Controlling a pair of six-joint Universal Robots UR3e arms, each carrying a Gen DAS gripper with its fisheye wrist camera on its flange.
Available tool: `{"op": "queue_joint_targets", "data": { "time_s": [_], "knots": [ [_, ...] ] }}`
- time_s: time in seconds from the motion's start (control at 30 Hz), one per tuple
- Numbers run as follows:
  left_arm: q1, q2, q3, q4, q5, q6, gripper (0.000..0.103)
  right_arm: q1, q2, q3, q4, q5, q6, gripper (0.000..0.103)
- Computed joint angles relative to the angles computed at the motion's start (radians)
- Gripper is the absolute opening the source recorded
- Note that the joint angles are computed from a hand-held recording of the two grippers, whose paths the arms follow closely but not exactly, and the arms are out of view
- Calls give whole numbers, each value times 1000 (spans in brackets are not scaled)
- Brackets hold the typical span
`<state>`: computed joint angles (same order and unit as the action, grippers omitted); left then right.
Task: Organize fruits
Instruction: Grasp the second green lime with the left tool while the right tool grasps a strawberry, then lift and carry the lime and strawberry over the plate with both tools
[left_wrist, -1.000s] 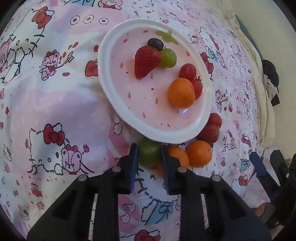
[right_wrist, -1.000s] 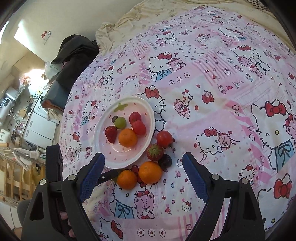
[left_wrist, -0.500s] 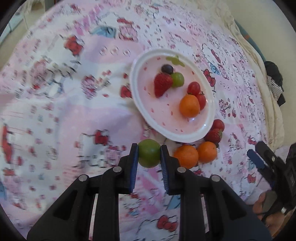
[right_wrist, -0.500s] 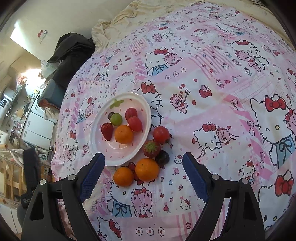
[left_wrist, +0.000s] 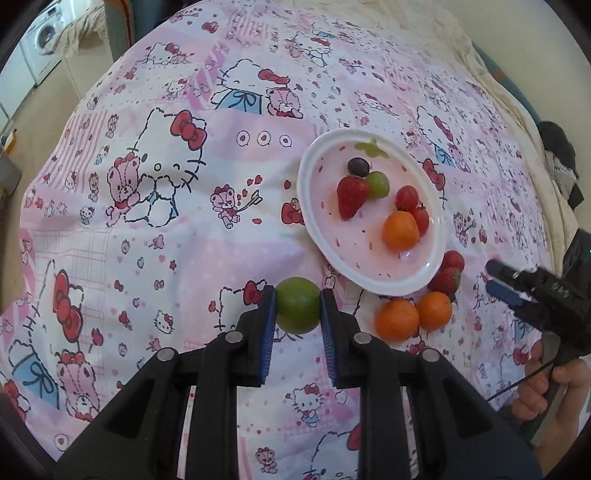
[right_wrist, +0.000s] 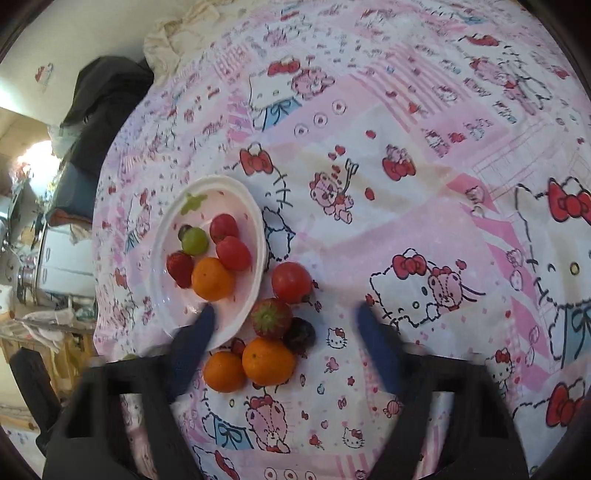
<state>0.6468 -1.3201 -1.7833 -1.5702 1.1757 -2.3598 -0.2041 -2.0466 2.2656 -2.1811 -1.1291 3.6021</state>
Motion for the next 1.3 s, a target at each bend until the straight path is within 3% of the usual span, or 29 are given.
{"op": "queue_joint_targets", "data": {
  "time_s": [0.27,0.43,0.6,1.03,1.3],
  "knots": [
    [-18,18,-17,35,-17,-15,20,15,92,15,-60,55,-8,56],
    [-19,4,-16,40,-26,-24,20,144,271,-82,-123,-27,-12,36],
    [-15,-7,-7,28,-37,-28,20,214,332,-144,-126,-110,-31,32],
    [27,51,-47,34,-78,34,20,102,7,-27,-22,3,-31,32],
    [171,157,86,-230,-287,241,20,-15,-189,-14,11,163,-54,32]
  ]
}}
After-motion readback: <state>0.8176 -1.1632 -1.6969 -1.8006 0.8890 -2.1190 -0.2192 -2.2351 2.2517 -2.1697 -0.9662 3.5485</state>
